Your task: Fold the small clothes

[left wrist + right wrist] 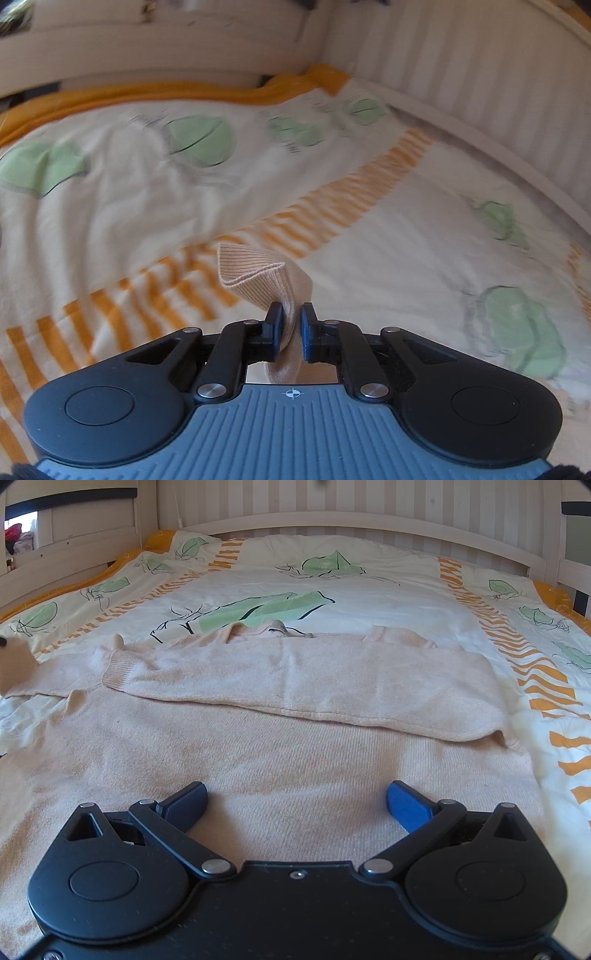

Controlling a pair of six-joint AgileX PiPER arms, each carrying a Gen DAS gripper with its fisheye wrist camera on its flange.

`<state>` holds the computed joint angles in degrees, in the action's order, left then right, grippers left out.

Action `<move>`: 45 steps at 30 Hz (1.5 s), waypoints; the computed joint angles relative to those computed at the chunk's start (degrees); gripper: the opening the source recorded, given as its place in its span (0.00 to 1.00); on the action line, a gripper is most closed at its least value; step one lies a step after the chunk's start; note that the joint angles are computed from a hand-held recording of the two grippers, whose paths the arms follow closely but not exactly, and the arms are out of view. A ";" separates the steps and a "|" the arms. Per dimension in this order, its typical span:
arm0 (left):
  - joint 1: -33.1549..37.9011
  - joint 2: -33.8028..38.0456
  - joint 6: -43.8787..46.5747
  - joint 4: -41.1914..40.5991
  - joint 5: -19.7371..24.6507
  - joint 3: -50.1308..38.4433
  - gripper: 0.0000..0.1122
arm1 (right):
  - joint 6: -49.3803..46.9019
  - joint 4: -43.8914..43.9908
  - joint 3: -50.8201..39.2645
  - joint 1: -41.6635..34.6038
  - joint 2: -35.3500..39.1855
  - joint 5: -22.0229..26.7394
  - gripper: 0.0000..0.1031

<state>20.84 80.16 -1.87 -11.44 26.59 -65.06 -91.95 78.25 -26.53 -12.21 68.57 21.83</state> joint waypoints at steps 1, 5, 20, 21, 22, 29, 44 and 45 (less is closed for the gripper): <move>-2.34 -1.00 -1.93 1.45 1.03 -0.75 0.09 | -0.19 0.21 0.07 -0.06 -0.04 0.08 1.00; -15.76 -4.55 -12.36 10.61 1.55 -2.10 0.09 | -0.88 0.97 0.21 -0.39 -0.04 0.53 1.00; -56.26 7.12 -49.69 43.85 2.22 -7.01 0.22 | -1.94 1.84 -0.12 -5.05 0.75 6.58 1.00; -57.18 7.04 -50.33 44.98 2.78 -6.08 0.25 | -1.76 1.62 -0.22 -5.28 0.82 6.89 1.00; -58.25 6.91 -51.35 46.19 3.64 -5.03 0.25 | -1.42 1.36 -0.34 -5.36 0.88 7.03 1.00; -56.73 3.00 -55.66 48.62 9.37 4.84 0.27 | 1.36 -1.84 -1.15 -5.61 0.97 7.60 1.00; -46.95 -2.94 -62.81 54.74 -2.93 22.48 0.28 | 29.51 -27.81 -12.01 -0.89 0.66 12.45 0.84; -46.61 -3.10 -63.36 54.89 -3.88 22.96 0.28 | 31.31 -28.19 -13.79 0.16 0.85 13.67 0.81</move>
<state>-25.77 77.06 -65.23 43.44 22.71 -42.10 -60.64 50.06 -40.32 -12.05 69.43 35.49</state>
